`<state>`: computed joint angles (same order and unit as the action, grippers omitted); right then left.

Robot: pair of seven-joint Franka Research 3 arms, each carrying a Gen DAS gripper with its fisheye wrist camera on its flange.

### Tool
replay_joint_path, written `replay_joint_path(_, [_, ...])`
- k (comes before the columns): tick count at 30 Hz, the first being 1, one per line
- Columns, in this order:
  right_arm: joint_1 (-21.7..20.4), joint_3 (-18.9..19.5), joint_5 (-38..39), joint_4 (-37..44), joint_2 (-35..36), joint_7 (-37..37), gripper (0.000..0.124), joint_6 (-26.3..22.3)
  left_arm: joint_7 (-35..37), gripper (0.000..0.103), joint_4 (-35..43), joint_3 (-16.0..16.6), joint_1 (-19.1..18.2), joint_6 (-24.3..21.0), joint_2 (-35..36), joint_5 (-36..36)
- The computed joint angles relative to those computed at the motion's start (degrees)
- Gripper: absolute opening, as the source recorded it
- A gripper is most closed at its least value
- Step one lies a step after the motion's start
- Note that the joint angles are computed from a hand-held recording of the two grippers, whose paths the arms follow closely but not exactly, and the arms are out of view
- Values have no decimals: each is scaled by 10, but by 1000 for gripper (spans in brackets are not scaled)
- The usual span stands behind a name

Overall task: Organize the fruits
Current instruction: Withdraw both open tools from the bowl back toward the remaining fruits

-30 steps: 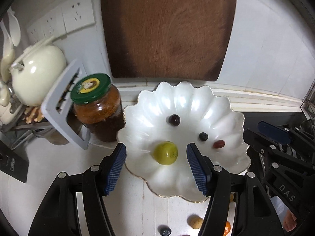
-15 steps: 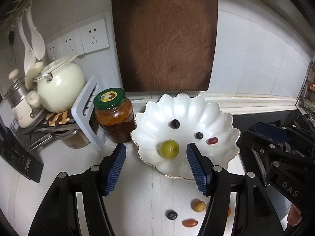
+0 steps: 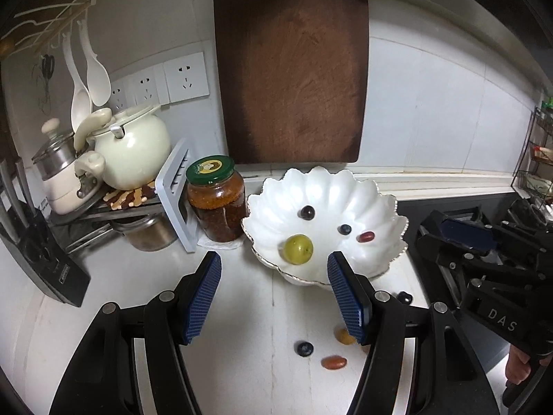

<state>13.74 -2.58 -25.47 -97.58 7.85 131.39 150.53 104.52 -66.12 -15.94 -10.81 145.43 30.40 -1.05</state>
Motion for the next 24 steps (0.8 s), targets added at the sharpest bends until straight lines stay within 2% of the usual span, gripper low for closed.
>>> replay_joint_path(5, [3, 4, -21, -31, -24, 16, 35, 11, 35, 63, -75, -20, 24, 37, -46, -29])
replay_joint_path(14, [-4, 22, -104, -70, -55, 68, 35, -3, 69, 63, -140, -26, 36, 34, -84, -72])
replay_joint_path(24, [-17, 37, -68, -125, -73, 58, 35, 21, 58, 63, -205, -10, 23, 65, -109, -52])
